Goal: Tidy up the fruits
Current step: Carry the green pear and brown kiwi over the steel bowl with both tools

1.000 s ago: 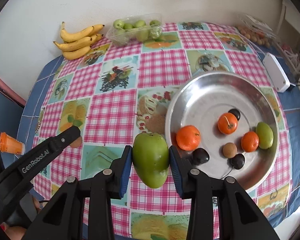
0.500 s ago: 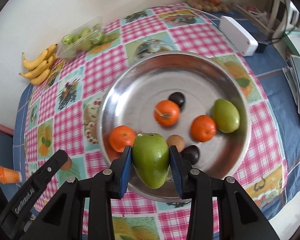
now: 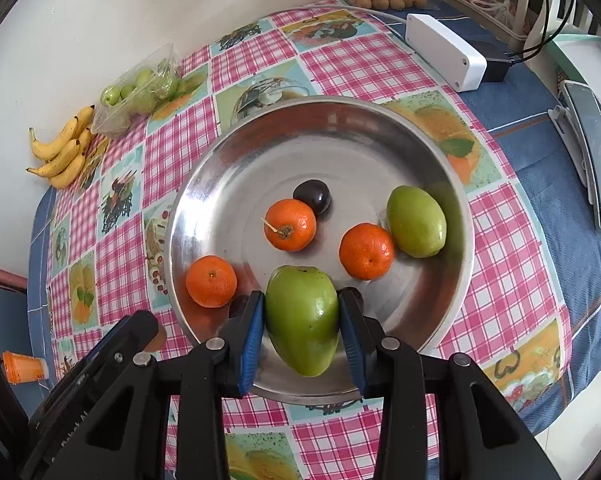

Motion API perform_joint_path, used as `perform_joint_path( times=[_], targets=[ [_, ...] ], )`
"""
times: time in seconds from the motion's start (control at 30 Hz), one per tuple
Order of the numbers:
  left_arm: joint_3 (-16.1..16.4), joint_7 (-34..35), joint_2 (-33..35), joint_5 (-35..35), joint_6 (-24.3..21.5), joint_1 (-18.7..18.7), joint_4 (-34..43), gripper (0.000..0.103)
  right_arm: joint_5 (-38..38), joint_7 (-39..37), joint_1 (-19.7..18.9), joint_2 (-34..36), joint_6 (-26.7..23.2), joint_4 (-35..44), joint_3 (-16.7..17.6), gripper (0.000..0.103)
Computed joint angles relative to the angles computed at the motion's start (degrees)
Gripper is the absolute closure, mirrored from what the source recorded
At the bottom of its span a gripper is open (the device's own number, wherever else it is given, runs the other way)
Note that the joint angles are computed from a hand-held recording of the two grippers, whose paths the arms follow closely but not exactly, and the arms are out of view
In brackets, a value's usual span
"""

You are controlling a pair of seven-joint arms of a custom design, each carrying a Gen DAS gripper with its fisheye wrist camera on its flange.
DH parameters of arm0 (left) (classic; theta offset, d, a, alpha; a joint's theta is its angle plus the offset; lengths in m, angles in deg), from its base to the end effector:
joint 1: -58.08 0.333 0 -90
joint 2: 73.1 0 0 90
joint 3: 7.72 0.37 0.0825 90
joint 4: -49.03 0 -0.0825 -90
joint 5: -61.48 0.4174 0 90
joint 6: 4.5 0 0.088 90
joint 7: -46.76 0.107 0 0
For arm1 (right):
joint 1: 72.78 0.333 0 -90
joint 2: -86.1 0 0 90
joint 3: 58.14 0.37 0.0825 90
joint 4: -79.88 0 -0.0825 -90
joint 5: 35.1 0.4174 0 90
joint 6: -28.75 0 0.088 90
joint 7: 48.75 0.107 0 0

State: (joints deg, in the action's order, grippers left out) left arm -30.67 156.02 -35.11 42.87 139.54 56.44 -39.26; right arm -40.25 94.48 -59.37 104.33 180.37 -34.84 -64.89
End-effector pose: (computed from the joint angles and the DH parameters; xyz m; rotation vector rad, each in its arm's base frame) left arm 0.7481 -0.2667 0.3482 1.5967 -2.4359 0.8349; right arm 0.6679 0.0855 0.3626 -1.1604 2.5915 -0.2472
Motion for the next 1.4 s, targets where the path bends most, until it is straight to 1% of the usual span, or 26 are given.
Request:
perform_joint_path(
  times=[0.23, 0.43, 0.57, 0.7, 0.93, 1.1, 1.4],
  targets=[
    [0.8, -1.6, 2.6, 2.0, -0.1, -1.5, 3.7, 0.075, 3.0, -3.3, -0.9, 1.5, -0.9, 1.7, 1.3, 0.064],
    [0.1, -1.1, 4.5, 3.0, 1.6, -1.9, 6.2, 0.075, 4.6, -6.4, -0.9, 3.8, 0.9, 3.8, 1.2, 0.064],
    [-0.4, -1.4, 6.8, 3.1, -0.1, -2.1, 9.6, 0.075, 5.9, -7.7, -0.9, 5.1, 1.2, 5.1, 0.9, 0.064],
    [-0.6, -1.8, 8.6, 2.9, -1.4, -2.5, 12.2, 0.075, 5.5, -7.4, -0.3, 5.8, 0.4, 6.3, -0.2, 0.064],
    [-0.8, -2.8, 10.8, 2.0, -4.4, -2.9, 15.4, 0.075, 5.3, -7.0, -0.2, 6.3, -0.7, 7.0, -0.6, 0.064],
    [0.1, -4.1, 11.0, 2.2, -4.9, -3.6, 15.7, 0.075, 5.9, -7.2, -0.6, 6.6, -1.2, 7.3, -0.2, 0.064],
    [0.3, -4.6, 11.1, 2.5, -6.7, -3.5, 16.5, 0.074, 5.8, -7.6, -0.6, 6.8, -1.5, 7.8, -0.2, 0.064]
  ],
)
